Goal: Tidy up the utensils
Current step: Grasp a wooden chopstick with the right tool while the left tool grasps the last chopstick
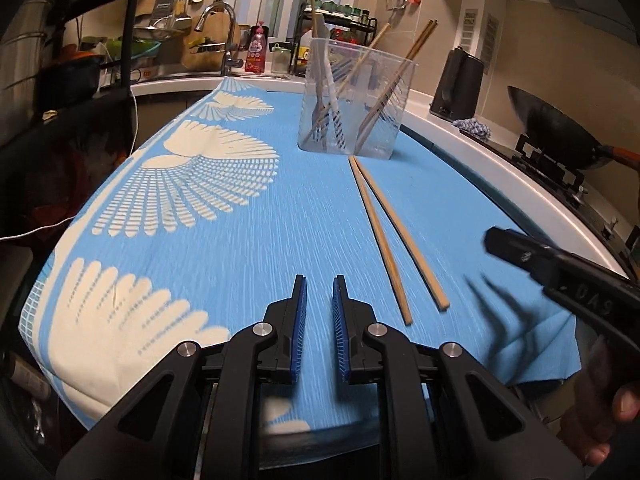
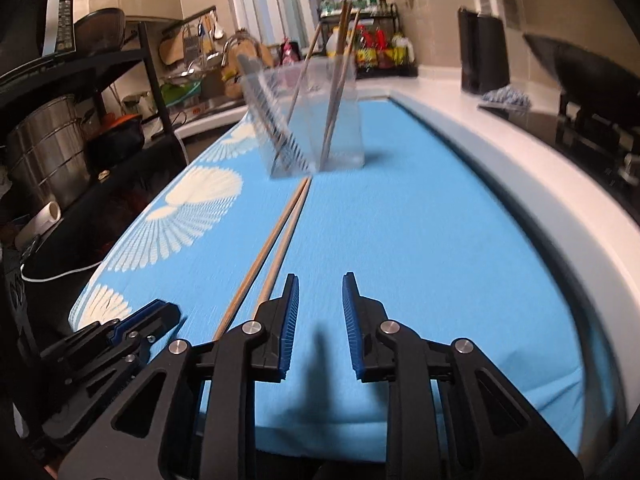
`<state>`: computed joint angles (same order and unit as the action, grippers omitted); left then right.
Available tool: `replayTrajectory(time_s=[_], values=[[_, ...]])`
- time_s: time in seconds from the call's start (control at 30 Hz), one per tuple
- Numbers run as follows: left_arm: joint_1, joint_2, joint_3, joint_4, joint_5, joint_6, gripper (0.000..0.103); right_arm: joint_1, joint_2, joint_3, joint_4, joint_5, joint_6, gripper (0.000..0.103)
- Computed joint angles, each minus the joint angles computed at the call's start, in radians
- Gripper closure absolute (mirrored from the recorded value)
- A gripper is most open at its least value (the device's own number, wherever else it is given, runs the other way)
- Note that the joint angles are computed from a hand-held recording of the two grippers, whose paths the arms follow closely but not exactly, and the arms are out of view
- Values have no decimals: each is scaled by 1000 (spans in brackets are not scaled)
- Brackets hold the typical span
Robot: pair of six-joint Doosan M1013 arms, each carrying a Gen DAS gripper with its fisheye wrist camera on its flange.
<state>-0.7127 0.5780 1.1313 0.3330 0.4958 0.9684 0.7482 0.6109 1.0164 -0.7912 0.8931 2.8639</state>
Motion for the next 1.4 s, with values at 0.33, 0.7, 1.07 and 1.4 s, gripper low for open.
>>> replayTrajectory(time_s=[0.33,0.7,1.07,1.4], values=[[3,-14,40,68,-50,-76,89,-9,40,-52,133,-44,-117,79],[2,-15,42,70,-63,-74,89,-3,91,-148,157,82,-206,93],[2,26,-46,-141,-25,162,52,-4,52,-84,89,163,-82,97],[-41,84,-143,7,104,146,68,-10,9,0,37,153,-6,96]])
